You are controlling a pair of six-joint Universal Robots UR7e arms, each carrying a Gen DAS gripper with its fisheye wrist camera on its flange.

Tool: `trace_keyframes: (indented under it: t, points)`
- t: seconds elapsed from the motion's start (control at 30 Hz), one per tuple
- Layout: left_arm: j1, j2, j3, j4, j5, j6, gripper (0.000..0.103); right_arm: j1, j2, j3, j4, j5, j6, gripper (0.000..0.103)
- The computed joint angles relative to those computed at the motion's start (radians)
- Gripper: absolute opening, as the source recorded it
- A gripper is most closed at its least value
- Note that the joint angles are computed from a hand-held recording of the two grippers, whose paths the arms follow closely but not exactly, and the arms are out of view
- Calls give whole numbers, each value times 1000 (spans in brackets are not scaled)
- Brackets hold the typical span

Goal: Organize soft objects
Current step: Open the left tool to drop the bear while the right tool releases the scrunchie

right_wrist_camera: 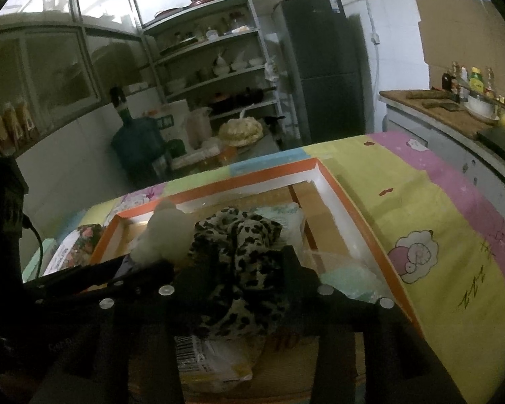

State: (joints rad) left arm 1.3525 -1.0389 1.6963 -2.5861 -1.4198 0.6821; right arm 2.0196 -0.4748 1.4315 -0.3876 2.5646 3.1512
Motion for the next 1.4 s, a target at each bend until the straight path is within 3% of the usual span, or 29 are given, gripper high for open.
trace_keyframes:
  t: [0.2, 0.43, 0.83, 1.13, 1.4]
  points:
    - [-1, -1, 1, -1, 1, 1, 63, 4, -5, 9, -17, 5, 0, 53]
    - [6, -18, 2, 3, -24, 3, 74, 17, -19, 35, -51, 17, -2, 55]
    - [11, -51, 17, -5, -33, 15, 74, 51, -23, 47, -96, 47, -20, 57]
    - [21, -86, 25, -8, -51, 33, 74, 83, -6, 23, -98, 78, -22, 67]
    - [36, -112, 21, -5, -63, 42, 79, 115, 28, -29, -71, 99, -31, 68]
